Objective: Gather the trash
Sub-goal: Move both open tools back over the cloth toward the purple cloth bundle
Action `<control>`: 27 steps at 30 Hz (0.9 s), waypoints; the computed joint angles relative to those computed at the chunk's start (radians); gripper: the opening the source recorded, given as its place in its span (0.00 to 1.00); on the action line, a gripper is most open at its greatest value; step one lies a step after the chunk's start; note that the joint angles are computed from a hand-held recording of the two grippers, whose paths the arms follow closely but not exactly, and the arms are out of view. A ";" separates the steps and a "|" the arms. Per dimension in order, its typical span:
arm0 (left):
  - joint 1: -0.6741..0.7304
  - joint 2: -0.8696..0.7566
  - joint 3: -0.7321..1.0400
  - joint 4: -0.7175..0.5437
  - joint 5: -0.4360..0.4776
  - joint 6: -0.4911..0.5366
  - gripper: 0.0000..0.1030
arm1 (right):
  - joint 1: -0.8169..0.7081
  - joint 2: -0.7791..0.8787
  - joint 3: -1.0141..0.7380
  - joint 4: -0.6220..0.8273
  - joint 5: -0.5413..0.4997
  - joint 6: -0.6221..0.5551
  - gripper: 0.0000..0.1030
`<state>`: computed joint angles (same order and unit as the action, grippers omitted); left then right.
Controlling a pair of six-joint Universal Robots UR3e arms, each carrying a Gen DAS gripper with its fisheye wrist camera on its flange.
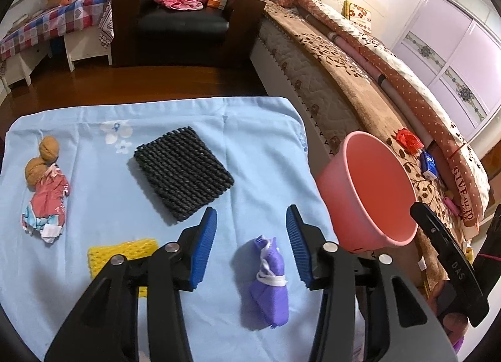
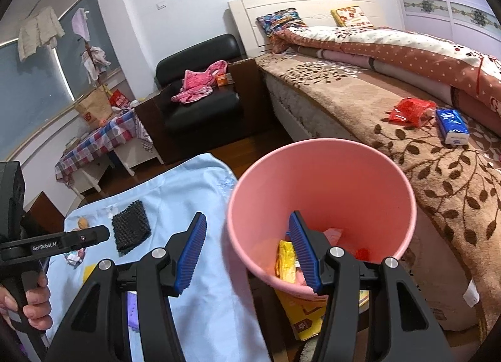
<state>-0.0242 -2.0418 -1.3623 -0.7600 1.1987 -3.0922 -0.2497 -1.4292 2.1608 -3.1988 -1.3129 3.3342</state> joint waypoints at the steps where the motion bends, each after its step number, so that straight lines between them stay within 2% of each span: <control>1: 0.004 0.006 -0.010 0.006 0.001 0.004 0.45 | 0.003 0.000 0.001 0.000 0.005 -0.001 0.53; 17: 0.069 0.105 -0.185 0.113 -0.007 0.075 0.45 | 0.086 0.011 0.003 -0.033 0.084 0.010 0.53; 27: 0.113 0.158 -0.294 0.170 -0.015 0.141 0.45 | 0.166 0.051 -0.063 0.019 0.044 -0.001 0.53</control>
